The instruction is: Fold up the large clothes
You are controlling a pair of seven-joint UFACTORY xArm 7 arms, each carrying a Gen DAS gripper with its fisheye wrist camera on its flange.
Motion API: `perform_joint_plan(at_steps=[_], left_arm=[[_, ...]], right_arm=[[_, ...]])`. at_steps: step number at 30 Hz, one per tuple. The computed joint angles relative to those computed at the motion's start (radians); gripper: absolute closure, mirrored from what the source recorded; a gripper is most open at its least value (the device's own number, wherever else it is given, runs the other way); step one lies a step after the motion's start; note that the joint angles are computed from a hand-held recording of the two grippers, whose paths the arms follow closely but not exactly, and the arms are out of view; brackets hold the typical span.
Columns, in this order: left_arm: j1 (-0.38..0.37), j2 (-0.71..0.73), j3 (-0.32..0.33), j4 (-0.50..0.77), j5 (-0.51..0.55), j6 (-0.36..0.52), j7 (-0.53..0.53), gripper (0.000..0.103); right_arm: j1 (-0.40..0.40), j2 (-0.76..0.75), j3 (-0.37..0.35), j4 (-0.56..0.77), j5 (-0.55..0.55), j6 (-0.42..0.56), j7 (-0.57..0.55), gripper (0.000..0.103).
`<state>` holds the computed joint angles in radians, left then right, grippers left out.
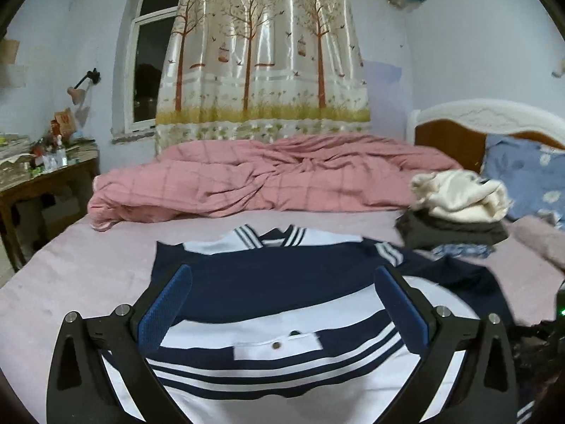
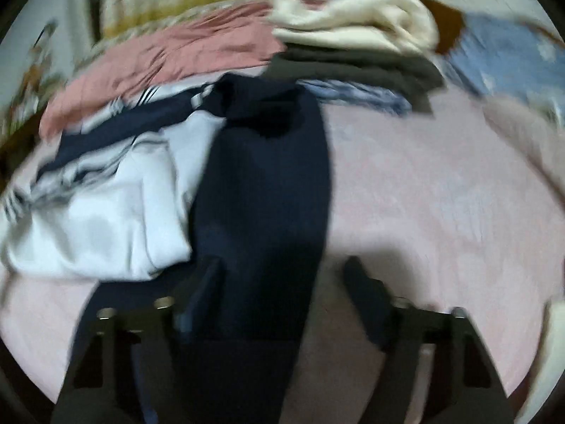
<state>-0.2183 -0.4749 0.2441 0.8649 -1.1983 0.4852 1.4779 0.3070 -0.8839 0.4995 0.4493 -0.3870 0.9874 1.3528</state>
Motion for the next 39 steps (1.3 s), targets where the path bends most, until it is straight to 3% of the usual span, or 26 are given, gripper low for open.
perform_joint_plan(at_steps=[1, 3, 5, 9, 12, 15, 18, 20, 22, 24, 26, 32, 35, 39], left_arm=[[0.003, 0.008, -0.011, -0.003, 0.001, -0.024, -0.002, 0.0], [0.003, 0.029, -0.013, 0.005, 0.009, -0.035, -0.007, 0.0], [0.014, 0.047, -0.017, 0.014, 0.029, -0.034, -0.037, 0.0], [0.017, 0.064, -0.03, 0.034, 0.032, -0.082, -0.048, 0.0], [0.044, 0.041, -0.036, 0.052, 0.127, -0.021, -0.15, 0.0], [0.031, -0.017, 0.014, 0.08, 0.142, 0.091, -0.183, 0.0], [0.025, -0.048, 0.029, 0.098, 0.156, 0.102, -0.204, 0.0], [0.009, -0.042, 0.036, 0.093, 0.144, 0.066, -0.184, 0.0], [0.001, -0.016, 0.034, 0.08, 0.143, 0.017, -0.169, 0.0], [0.003, 0.027, 0.046, 0.084, 0.169, 0.052, -0.182, 0.0], [0.014, 0.067, 0.049, 0.084, 0.167, 0.065, -0.174, 0.0], [0.047, 0.141, 0.011, 0.065, 0.062, 0.033, -0.058, 0.0], [0.066, 0.157, -0.022, 0.055, 0.014, 0.021, -0.031, 0.0], [0.084, 0.167, -0.06, 0.049, -0.001, -0.004, 0.007, 0.0]], right_arm=[[0.007, 0.017, -0.013, 0.015, -0.023, 0.002, -0.002, 0.099], [-0.038, 0.058, -0.002, 0.076, -0.014, 0.093, -0.042, 0.099], [-0.091, 0.065, 0.027, 0.137, -0.072, 0.229, -0.043, 0.099], [-0.125, -0.025, -0.017, 0.202, -0.175, 0.323, -0.115, 0.099], [-0.214, -0.038, 0.008, 0.318, -0.301, 0.401, -0.217, 0.099], [-0.255, -0.049, 0.014, 0.391, -0.335, 0.381, -0.265, 0.099], [-0.297, -0.057, 0.08, 0.409, -0.349, 0.35, -0.259, 0.099], [-0.292, -0.068, 0.112, 0.373, -0.291, 0.34, -0.213, 0.099], [-0.263, -0.067, 0.14, 0.303, -0.216, 0.341, -0.169, 0.094], [-0.239, -0.057, 0.167, 0.241, -0.163, 0.36, -0.113, 0.059], [-0.199, -0.046, 0.174, 0.17, -0.099, 0.372, -0.027, 0.033], [0.014, -0.266, 0.093, -0.055, -0.006, 0.268, 0.191, 0.029], [0.055, -0.433, 0.084, -0.123, 0.002, 0.273, 0.264, 0.028], [0.085, -0.662, 0.075, -0.211, 0.038, 0.253, 0.363, 0.015]])
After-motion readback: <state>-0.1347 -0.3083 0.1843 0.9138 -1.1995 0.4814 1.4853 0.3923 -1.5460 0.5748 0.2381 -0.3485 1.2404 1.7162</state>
